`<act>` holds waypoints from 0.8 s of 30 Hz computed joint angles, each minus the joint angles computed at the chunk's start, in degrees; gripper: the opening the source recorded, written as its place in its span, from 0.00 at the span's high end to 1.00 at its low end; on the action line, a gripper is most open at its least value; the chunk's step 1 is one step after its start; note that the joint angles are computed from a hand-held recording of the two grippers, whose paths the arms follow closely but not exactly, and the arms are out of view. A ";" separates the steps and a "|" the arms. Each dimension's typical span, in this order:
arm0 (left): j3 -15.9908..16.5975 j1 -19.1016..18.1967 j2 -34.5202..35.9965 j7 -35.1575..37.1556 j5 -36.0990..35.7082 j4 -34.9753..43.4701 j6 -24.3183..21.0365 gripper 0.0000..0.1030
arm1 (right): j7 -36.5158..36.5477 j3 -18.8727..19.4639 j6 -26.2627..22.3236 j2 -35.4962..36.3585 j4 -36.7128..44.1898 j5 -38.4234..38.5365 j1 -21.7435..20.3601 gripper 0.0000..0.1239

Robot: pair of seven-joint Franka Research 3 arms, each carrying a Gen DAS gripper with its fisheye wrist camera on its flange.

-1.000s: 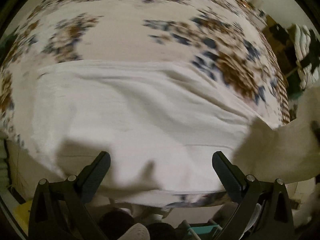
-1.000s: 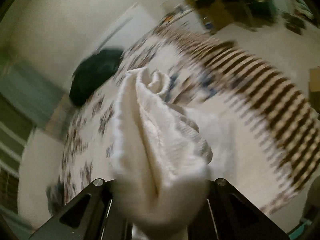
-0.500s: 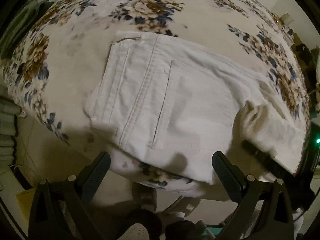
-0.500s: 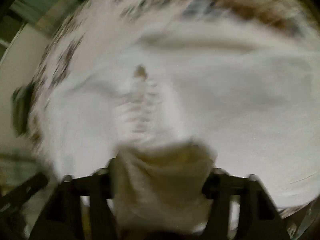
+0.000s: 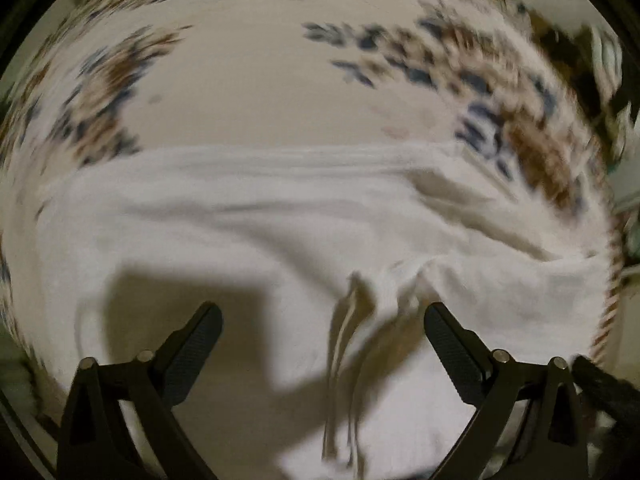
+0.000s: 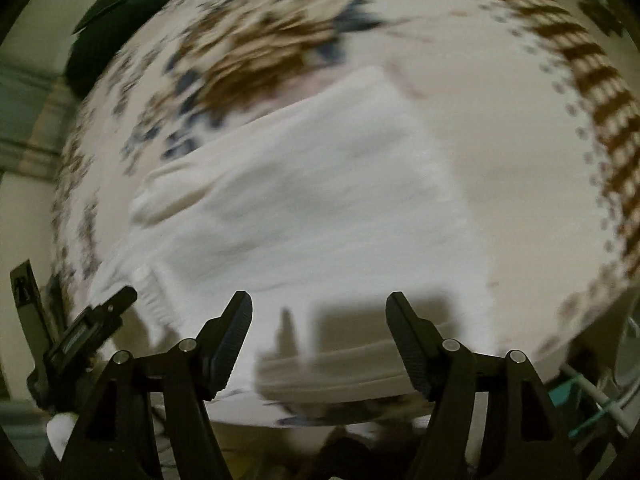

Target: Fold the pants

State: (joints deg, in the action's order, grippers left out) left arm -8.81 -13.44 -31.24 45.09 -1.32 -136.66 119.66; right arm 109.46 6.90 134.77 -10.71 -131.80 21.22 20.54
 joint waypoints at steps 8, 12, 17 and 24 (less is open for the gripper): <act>-0.55 1.02 2.81 -1.49 1.47 -0.77 3.63 0.28 | 0.49 -1.57 -3.00 3.02 1.00 -1.92 -2.49 0.42; 0.07 0.66 3.04 -1.86 -0.05 1.80 -0.38 0.27 | -0.10 -0.98 -2.48 3.82 2.27 -3.38 -2.11 0.42; -3.02 -1.03 -0.78 -6.65 0.21 3.68 -6.68 0.27 | -5.23 1.66 -6.48 6.18 6.59 -5.68 1.48 0.51; -2.59 -6.34 -4.80 -9.99 -7.58 -3.38 -11.30 0.26 | -4.79 2.99 -14.16 5.82 6.09 -13.63 4.60 0.60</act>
